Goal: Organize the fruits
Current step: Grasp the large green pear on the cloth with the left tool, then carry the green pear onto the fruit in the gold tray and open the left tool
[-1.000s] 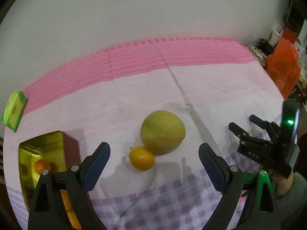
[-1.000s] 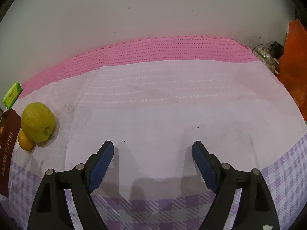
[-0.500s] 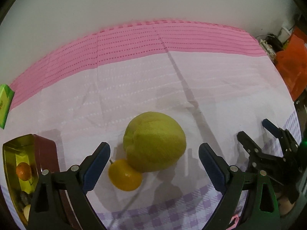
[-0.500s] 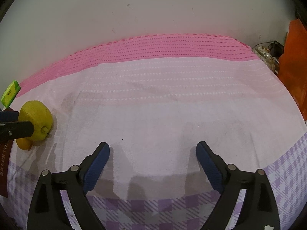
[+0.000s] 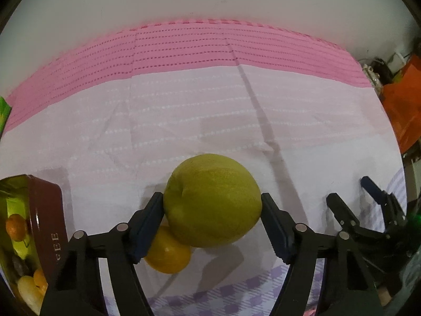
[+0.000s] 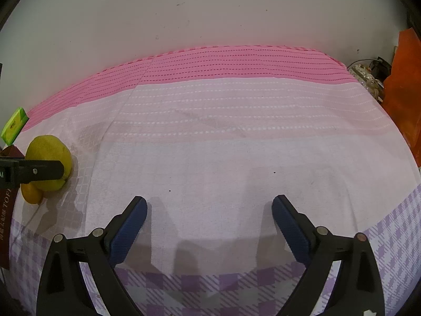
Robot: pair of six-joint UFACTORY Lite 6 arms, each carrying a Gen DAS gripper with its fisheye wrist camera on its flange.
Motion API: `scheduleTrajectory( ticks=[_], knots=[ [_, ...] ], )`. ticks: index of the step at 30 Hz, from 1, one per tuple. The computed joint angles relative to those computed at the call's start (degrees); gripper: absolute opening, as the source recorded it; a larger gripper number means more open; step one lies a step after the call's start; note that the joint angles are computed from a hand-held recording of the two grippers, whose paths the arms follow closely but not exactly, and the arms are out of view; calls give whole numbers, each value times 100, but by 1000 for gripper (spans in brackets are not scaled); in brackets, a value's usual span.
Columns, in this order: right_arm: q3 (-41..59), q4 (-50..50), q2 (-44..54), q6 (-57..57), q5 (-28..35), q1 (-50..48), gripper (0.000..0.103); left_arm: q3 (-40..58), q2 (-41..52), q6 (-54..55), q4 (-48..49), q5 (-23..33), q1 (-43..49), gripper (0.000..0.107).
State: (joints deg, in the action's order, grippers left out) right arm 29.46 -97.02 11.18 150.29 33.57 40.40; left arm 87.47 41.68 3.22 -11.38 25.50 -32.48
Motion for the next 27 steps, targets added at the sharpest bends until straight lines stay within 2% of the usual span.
scheduleTrajectory(
  ticks=[14, 17, 27],
  knots=[
    [157, 213, 145, -238, -2, 28, 98, -439, -613, -110, 224, -175, 38, 72],
    [188, 251, 186, -293, 0, 26, 98, -656, -881, -460, 631, -177, 5, 72],
    [274, 442, 274, -462, 21, 53, 101, -1611, -1918, -323, 726, -208, 171, 72]
  ],
)
